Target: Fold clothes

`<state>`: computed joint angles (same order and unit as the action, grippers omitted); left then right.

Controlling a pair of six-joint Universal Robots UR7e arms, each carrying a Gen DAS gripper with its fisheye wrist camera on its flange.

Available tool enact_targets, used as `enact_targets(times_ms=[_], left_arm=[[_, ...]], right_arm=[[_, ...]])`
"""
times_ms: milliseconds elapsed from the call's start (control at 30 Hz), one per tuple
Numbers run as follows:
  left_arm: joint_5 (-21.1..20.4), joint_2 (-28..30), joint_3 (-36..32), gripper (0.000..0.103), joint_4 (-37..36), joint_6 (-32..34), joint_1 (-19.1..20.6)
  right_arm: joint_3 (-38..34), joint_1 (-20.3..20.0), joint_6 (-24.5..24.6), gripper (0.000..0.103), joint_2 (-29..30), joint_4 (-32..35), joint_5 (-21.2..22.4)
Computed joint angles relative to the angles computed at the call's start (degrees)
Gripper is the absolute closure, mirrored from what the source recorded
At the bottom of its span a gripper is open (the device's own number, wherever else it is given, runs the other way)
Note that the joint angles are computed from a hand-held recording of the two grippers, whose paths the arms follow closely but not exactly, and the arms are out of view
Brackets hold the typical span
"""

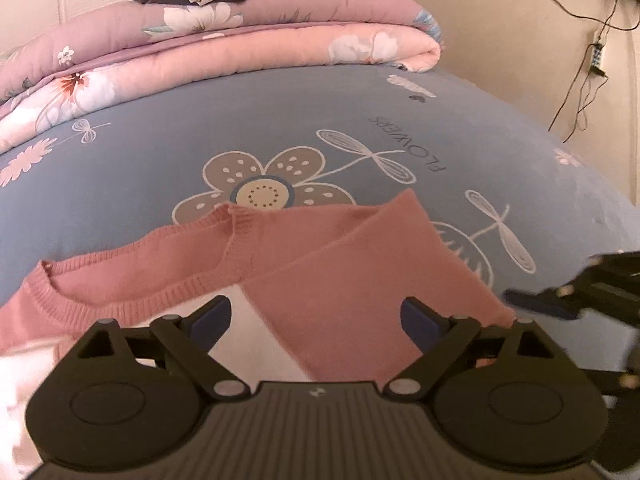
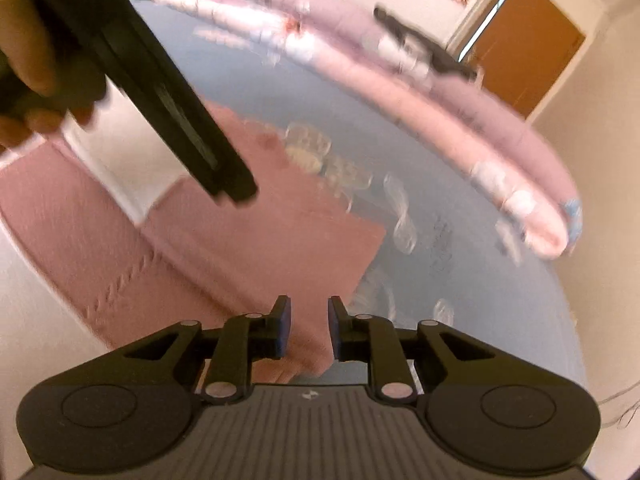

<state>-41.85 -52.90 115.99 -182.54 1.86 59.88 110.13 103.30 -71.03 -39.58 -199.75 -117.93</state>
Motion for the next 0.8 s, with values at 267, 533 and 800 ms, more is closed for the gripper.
enact_targets(times_ms=[267,533,800], left_arm=[[2.10,1.25,2.74,0.012,0.82,-1.07,0.20],[0.36,-1.87,3.91,0.011,0.85,-5.52,-1.67],[-0.40,-1.19,5.69,0.012,-0.85,-9.89,-0.01]], right_arm=[[2.35,-1.43,-0.22,0.074,0.45,-3.46,1.14],[-0.14,-0.98,4.18,0.066,-2.31,6.39,1.50],[0.45,-1.63,14.72,0.051,-8.32,16.96,6.40]])
